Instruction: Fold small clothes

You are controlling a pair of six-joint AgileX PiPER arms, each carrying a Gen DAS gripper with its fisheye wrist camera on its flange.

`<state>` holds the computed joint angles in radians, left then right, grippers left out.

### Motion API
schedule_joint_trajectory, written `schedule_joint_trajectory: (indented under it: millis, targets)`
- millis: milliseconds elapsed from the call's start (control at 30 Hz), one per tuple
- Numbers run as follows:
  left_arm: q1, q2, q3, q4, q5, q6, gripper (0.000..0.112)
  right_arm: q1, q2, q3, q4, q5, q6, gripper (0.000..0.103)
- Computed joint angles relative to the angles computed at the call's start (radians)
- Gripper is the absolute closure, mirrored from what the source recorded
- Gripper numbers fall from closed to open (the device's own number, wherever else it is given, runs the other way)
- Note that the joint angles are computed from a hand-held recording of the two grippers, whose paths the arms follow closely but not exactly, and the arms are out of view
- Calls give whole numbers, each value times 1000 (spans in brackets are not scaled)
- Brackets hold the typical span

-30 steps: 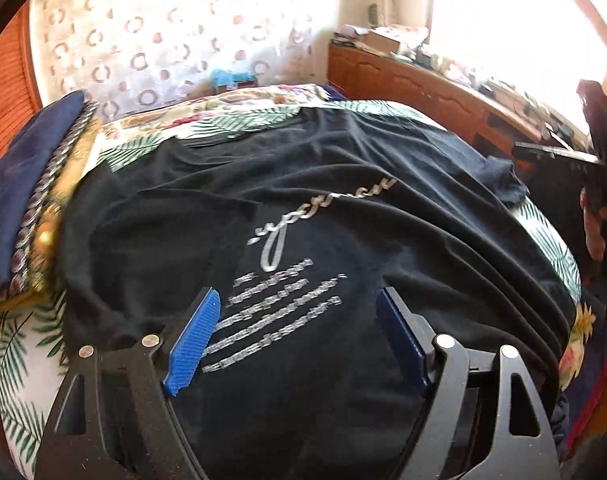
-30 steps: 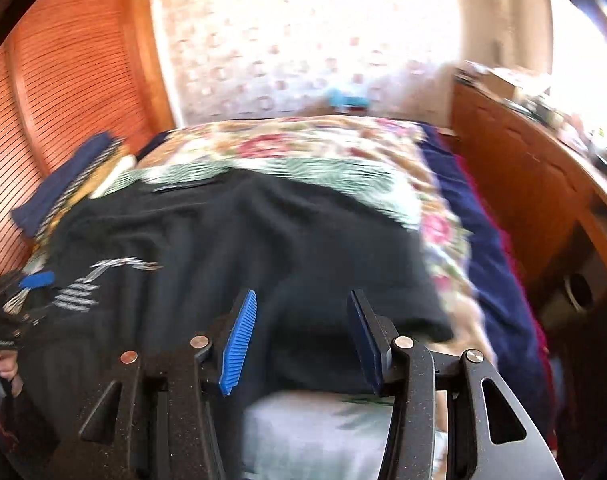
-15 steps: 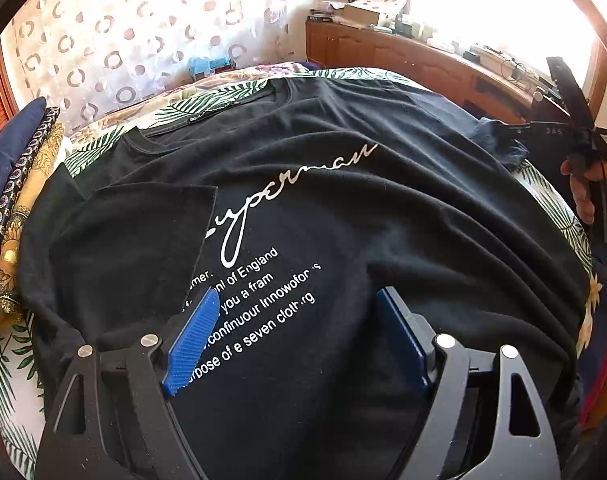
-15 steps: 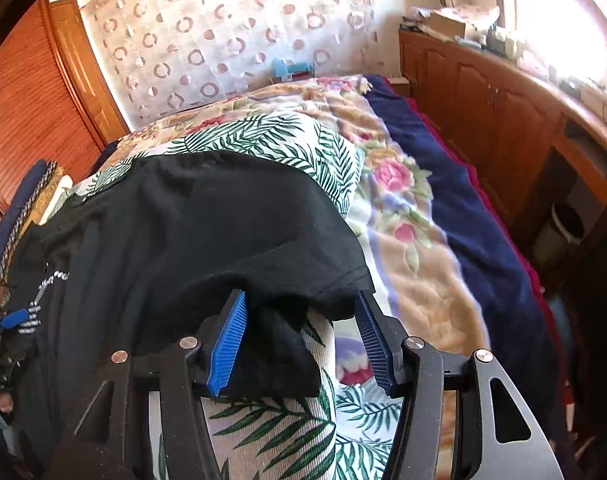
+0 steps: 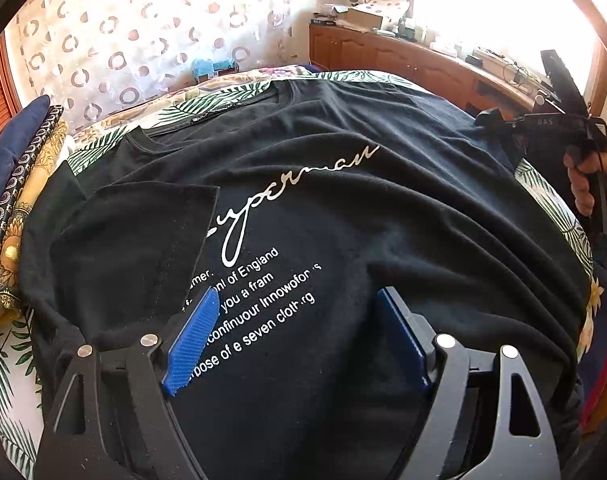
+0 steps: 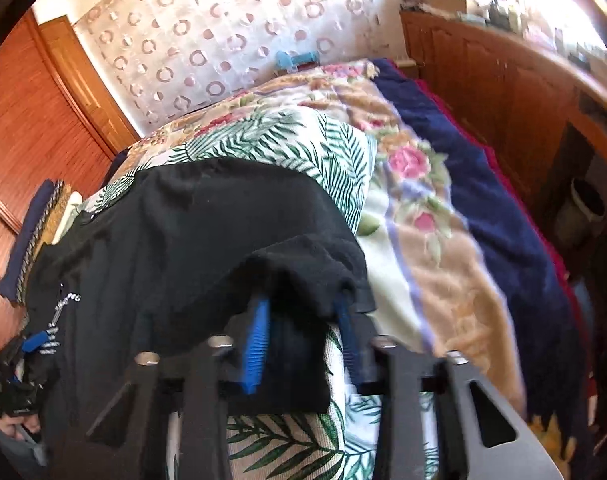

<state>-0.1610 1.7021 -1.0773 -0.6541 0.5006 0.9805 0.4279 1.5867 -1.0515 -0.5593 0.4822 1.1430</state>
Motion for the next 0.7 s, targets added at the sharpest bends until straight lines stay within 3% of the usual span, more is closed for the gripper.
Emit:
schedule_joint_trajectory:
  millis: [200, 433, 500, 567, 700]
  targets:
    - [1, 0, 0, -1, 0, 2, 31, 140, -5, -75, -228, 117, 143, 94]
    - [0, 1, 0, -1, 0, 2, 31, 369, 72, -261, -314, 188, 109, 94]
    - [0, 1, 0, -1, 0, 2, 31, 418, 121, -322, -276, 208, 50, 84]
    - [0, 1, 0, 0, 0, 1, 31, 447, 151, -346, -261, 221, 24, 58]
    - [0, 1, 0, 0, -1, 0, 31, 453, 149, -312, -257, 204, 32, 54]
